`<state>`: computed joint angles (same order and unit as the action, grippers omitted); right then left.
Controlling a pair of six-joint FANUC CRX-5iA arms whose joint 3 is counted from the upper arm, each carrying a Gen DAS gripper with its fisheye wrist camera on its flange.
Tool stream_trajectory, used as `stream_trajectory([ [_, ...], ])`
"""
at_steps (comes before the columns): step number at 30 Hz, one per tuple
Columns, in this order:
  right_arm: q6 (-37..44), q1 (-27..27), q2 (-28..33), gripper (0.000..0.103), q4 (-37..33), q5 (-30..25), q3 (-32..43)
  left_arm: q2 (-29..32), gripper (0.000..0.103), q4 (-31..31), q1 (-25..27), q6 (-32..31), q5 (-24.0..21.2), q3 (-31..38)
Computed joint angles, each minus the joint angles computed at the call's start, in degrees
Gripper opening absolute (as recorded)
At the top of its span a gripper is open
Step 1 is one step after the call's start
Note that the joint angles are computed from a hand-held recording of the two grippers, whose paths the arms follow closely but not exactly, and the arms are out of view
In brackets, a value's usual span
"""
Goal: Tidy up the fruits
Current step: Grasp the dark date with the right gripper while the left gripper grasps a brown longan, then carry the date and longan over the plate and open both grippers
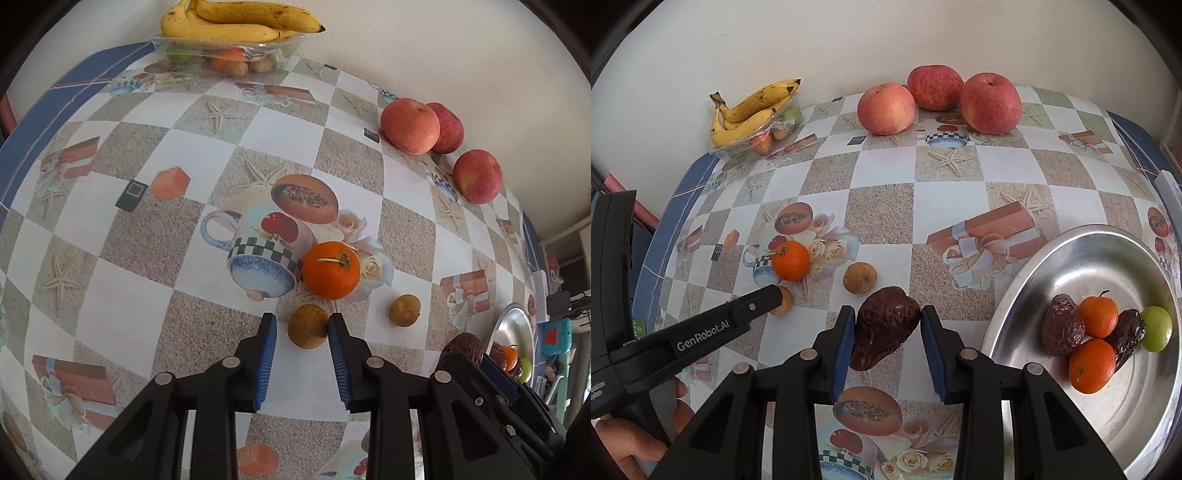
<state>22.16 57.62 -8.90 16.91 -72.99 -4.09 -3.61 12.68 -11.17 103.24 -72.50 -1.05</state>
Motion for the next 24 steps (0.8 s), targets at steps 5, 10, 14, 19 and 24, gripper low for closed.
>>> stream_trajectory([
  [5, -0.17, -0.02, -0.17, 0.038, 0.01, 0.14, -0.13, 0.61, 0.030, -2.29, -1.01, 0.95, -0.82, 0.56],
  [10, -0.34, 0.08, -0.20, 0.038, 0.09, 0.15, -0.20, 0.32, 0.026, -2.52, -0.62, 1.32, -0.75, 0.41],
  [14, -0.27, -0.01, -0.25, 0.038, -0.24, -0.04, -0.23, 0.00, 0.026, -1.77, -0.23, 1.06, -0.62, -0.01],
  [19, -0.55, 0.17, -0.36, 0.038, -0.09, -0.62, -0.06, -0.45, 0.026, -0.90, -0.11, 0.53, -0.55, 0.35],
  [24, -1.27, 0.97, -0.71, 0.038, 0.78, -1.34, 0.09, -1.77, 0.026, 0.37, -0.34, -0.42, 0.46, 0.60],
])
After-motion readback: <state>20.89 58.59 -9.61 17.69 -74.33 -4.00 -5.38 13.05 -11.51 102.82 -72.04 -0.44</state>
